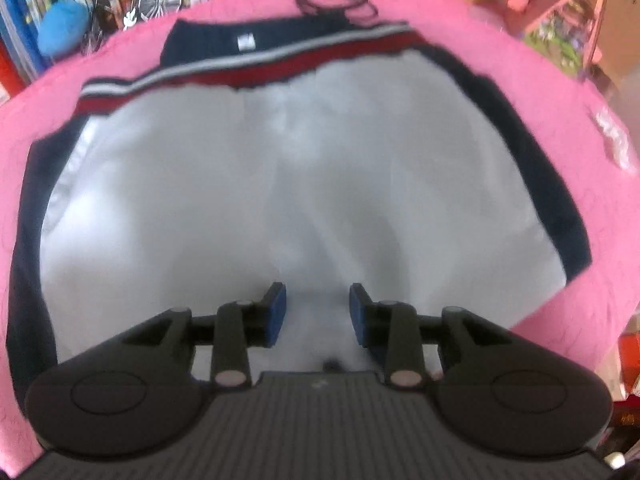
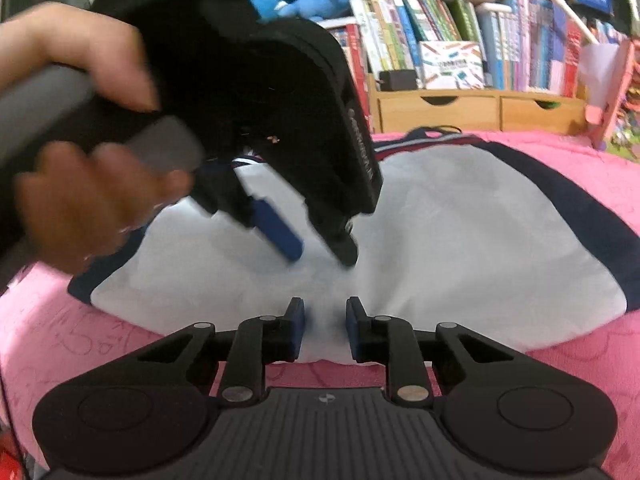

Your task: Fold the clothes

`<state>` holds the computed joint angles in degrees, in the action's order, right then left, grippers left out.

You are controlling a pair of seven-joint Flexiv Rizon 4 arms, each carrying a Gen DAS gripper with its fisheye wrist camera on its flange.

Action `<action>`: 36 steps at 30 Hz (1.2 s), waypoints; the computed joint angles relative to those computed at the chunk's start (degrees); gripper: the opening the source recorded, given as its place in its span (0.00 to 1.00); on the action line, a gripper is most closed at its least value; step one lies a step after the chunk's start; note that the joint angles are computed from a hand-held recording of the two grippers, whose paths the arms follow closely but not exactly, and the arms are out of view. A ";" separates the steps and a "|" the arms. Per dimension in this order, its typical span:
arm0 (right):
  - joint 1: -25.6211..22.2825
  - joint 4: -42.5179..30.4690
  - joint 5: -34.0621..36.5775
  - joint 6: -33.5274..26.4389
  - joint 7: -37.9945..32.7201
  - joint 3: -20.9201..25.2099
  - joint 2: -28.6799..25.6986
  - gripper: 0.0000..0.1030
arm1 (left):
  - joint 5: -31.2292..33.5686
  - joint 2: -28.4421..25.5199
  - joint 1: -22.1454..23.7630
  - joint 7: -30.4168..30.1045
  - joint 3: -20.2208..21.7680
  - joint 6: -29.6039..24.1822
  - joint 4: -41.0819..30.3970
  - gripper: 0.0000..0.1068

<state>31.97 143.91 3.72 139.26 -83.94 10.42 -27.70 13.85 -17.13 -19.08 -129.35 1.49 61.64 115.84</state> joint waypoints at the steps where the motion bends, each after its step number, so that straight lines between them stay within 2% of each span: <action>1: 0.76 -0.18 1.26 0.00 -0.01 -0.15 -0.06 0.23 | 0.37 -0.04 -0.31 -0.25 0.08 -0.86 -0.25 0.30; 8: 6.19 -1.15 9.34 2.42 -2.77 -1.28 -1.55 0.24 | 3.14 -0.62 -2.23 -7.84 1.01 -3.69 -1.85 0.28; 11: 6.00 -1.08 9.38 3.42 -2.66 -0.89 -2.06 0.24 | 1.56 -0.68 -1.67 -8.85 0.20 -5.37 -2.48 0.28; 14: 5.68 -0.83 9.10 4.46 -2.36 -0.53 -2.48 0.23 | -1.55 -0.77 -0.59 -7.55 -1.19 -4.59 -1.93 0.28; 24: 6.72 -0.93 10.33 5.37 -2.75 -0.82 -2.89 0.23 | 5.33 -3.56 -2.65 -11.80 1.53 -6.46 -7.04 0.30; 30: 7.65 -1.22 11.68 5.92 -3.84 -1.10 -3.27 0.23 | 8.64 -7.14 -2.00 -13.48 3.86 -5.38 -11.56 0.30; 36: 8.53 -1.21 12.95 6.09 -4.90 -1.20 -3.21 0.23 | 9.84 -11.25 -0.42 -14.58 6.81 -1.39 -15.30 0.28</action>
